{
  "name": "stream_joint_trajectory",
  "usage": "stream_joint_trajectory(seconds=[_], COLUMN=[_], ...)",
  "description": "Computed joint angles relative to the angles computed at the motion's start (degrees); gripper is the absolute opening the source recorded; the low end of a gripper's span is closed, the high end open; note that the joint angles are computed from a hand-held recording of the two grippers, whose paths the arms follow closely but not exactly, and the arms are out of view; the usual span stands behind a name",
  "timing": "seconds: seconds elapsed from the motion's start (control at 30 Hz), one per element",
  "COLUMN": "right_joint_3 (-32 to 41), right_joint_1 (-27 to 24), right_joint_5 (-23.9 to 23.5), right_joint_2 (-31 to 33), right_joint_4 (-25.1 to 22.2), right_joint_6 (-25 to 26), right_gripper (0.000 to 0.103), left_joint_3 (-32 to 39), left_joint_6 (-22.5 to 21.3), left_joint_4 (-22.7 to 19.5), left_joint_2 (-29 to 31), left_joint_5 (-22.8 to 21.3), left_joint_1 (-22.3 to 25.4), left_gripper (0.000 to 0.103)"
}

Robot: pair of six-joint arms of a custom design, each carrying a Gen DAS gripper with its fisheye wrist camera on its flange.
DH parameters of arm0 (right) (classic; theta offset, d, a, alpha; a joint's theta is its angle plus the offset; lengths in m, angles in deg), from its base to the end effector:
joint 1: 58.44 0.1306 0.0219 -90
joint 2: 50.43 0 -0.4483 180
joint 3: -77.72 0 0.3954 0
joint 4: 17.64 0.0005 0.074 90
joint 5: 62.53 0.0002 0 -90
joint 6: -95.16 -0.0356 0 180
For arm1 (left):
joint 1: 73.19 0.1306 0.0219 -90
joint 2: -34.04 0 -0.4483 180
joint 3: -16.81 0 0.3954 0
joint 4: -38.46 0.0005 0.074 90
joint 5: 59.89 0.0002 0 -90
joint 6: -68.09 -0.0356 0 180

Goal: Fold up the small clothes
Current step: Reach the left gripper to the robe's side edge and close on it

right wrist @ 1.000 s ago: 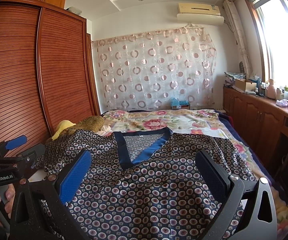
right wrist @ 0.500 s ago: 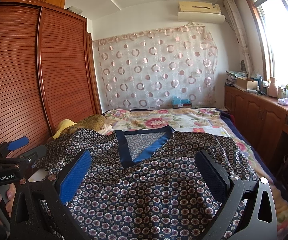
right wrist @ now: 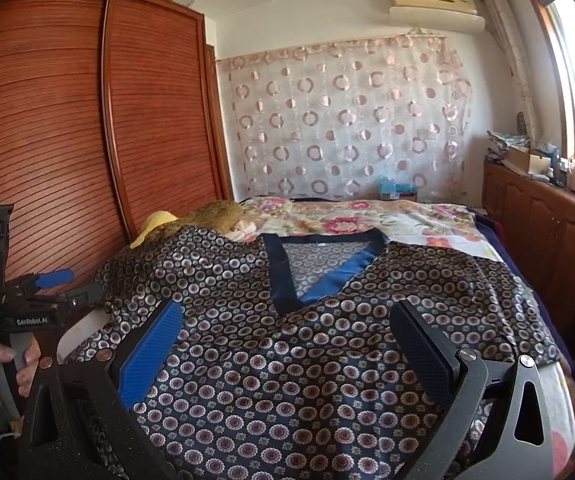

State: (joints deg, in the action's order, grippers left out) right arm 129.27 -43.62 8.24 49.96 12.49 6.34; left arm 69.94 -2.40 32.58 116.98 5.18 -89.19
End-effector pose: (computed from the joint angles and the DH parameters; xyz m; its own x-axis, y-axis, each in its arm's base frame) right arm 0.4465 0.1298 0.2392 -0.2989 -0.0992 -0.9491 -0.5494 0.8311 0.0861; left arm 0.3847 -0.0952 0.3168 -0.5022 -0.1711 -0.8477 -0.2619 0.9643 -0.0395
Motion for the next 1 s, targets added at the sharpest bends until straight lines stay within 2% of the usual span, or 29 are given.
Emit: stream_joint_trajectory(seconds=[0.17, 0.4, 0.63, 0.73, 0.87, 0.97, 1.0], right_joint_3=[2.52, 5.68, 9.08, 10.02, 11.5, 13.12, 13.84], right_joint_1=[-0.98, 0.81, 2.62, 3.89, 4.96, 5.46, 5.8], right_joint_5=[-3.4, -3.95, -4.54, -4.0, -4.0, -4.69, -4.59], right_joint_2=[1.24, 2.91, 4.66, 5.1, 5.94, 6.76, 7.34], right_joint_4=[-4.06, -8.76, -14.96, -15.94, -18.23, -20.79, -21.19], right_joint_6=[1.79, 4.93, 8.54, 9.44, 10.51, 10.9, 11.04], right_gripper=[0.103, 0.103, 0.103, 0.103, 0.103, 0.103, 0.103], left_joint_3=[-1.77, -4.74, -4.52, -3.98, -2.64, -1.87, -1.61], left_joint_6=[-0.44, -3.26, -5.38, -4.13, -3.08, -2.89, -3.17], left_joint_4=[-0.03, 1.47, 1.91, 2.18, 1.59, 1.69, 1.62], left_joint_2=[-0.82, -1.58, 1.08, 3.12, 5.75, 7.47, 7.92], left_joint_5=[3.2, 9.03, 15.99, 20.33, 23.97, 26.91, 28.26], left_joint_1=[4.47, 12.51, 20.47, 24.24, 27.27, 28.88, 29.36], left_gripper=[0.103, 0.102, 0.088, 0.087, 0.087, 0.08, 0.072])
